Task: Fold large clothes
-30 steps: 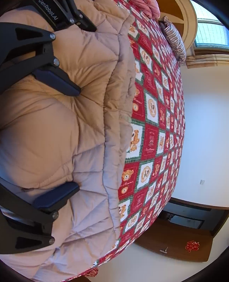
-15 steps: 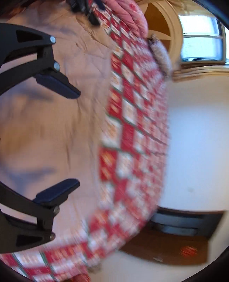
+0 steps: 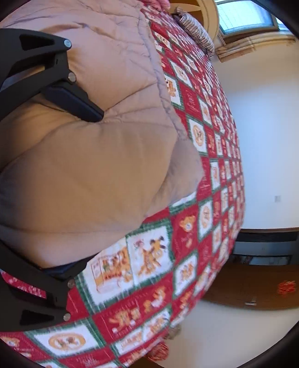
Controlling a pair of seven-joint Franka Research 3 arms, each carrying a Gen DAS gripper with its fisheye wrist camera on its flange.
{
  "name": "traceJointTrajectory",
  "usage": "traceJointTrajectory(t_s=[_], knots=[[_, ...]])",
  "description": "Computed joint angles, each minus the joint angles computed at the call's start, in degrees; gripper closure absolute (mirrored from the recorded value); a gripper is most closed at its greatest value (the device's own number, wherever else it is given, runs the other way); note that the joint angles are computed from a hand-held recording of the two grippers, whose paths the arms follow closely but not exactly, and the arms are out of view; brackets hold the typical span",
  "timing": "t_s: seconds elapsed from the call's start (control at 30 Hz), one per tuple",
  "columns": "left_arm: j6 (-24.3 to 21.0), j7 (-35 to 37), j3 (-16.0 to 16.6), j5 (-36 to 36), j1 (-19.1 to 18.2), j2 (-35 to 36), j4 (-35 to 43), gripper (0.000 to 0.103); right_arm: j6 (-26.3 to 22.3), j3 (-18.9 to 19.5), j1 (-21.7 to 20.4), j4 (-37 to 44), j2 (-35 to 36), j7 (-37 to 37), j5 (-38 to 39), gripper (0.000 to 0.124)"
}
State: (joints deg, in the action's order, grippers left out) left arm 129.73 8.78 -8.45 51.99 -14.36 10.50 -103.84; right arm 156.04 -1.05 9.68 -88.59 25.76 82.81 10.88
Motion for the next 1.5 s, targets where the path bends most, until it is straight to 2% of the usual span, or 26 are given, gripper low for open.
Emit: traceJointTrajectory(t_s=[0.1,0.2,0.27,0.3,0.37,0.4,0.47,0.5,0.57,0.63,0.67,0.8,0.93,1.03,1.1,1.2,1.23,1.27,1.37,1.43,1.5], knots=[[-0.13,1.38,-0.05,-1.34,0.23,0.45,0.68,0.001,-1.22,0.00,-0.24,0.11,0.05,-0.23,0.29,0.021],[-2.43,3.87,-0.46,-4.86,0.33,-1.27,0.75,0.001,-2.83,-2.71,2.32,0.91,-0.10,3.09,-4.39,0.022],[1.04,0.60,-0.66,-3.71,0.70,-6.43,-4.21,0.001,-1.80,-6.44,6.18,-1.17,-2.66,8.71,-11.85,0.030],[2.90,-1.11,-0.92,-2.36,1.01,-8.88,-6.69,0.001,1.71,-7.26,7.61,-4.34,-5.63,11.97,-14.31,0.031],[1.89,-2.74,-1.98,-1.15,1.60,-11.68,-9.30,0.001,5.83,-5.55,7.34,-6.66,-8.20,14.00,-14.38,0.024],[1.38,-2.34,-2.37,-1.87,1.97,-11.93,-9.61,0.001,6.55,-3.11,6.41,-6.43,-8.69,12.62,-12.11,0.021],[1.00,-1.00,-2.70,-4.67,2.71,-12.21,-10.75,0.001,4.29,0.59,5.20,-3.52,-7.39,9.36,-7.97,0.021],[1.25,-0.71,-2.82,-5.50,3.00,-12.34,-11.33,0.001,2.99,0.32,6.18,-2.07,-6.48,10.19,-8.53,0.021],[2.87,-1.71,-2.91,-5.65,3.63,-13.11,-13.30,0.001,2.56,-1.52,9.25,-0.56,-5.03,13.21,-12.34,0.021],[6.04,-3.05,-2.79,-5.50,4.41,-13.86,-15.42,0.001,0.37,-7.53,15.03,1.15,-3.72,22.18,-23.67,0.021],[7.29,-2.86,-2.73,-5.82,4.76,-13.79,-15.91,0.001,-0.60,-8.48,15.84,1.86,-3.26,24.18,-25.60,0.021],[10.26,-1.73,-2.73,-6.22,5.63,-13.64,-16.70,0.001,0.78,-9.12,13.11,-0.36,-4.13,28.01,-29.16,0.021],[11.90,-3.46,-2.90,-4.60,6.11,-13.42,-17.22,0.001,0.79,-12.36,10.04,-3.56,-6.56,36.55,-32.59,0.021],[9.81,-4.15,-3.38,-3.58,5.84,-13.39,-16.55,0.001,-1.48,-12.82,7.02,-3.03,-6.97,40.16,-34.04,0.021],[6.74,-5.75,-4.03,-2.42,5.31,-14.39,-16.37,0.001,0.09,-11.84,5.57,-4.03,-8.30,41.58,-34.59,0.021],[5.29,-11.89,-4.99,1.05,5.22,-18.38,-19.20,0.001,5.66,-9.66,5.80,-6.21,-10.89,40.19,-37.93,0.021],[5.46,-12.93,-5.02,0.60,5.35,-19.58,-20.31,0.001,7.28,-8.09,5.38,-6.38,-11.07,38.18,-36.86,0.021],[6.37,-12.85,-4.76,-0.87,5.50,-20.44,-21.42,0.001,8.45,-4.82,4.08,-6.01,-10.85,32.91,-32.58,0.021],[9.04,-9.46,-3.78,-7.12,5.96,-20.39,-23.01,0.001,5.75,3.30,1.88,-1.47,-7.47,18.94,-19.00,0.021],[12.22,-10.35,-3.66,-8.35,6.71,-21.07,-24.89,0.001,3.57,3.59,4.54,2.25,-4.41,16.94,-18.02,0.021],[13.49,-10.31,-4.01,-9.01,7.20,-21.16,-25.45,0.001,2.09,0.91,9.14,5.65,-1.10,17.69,-21.06,0.021]])
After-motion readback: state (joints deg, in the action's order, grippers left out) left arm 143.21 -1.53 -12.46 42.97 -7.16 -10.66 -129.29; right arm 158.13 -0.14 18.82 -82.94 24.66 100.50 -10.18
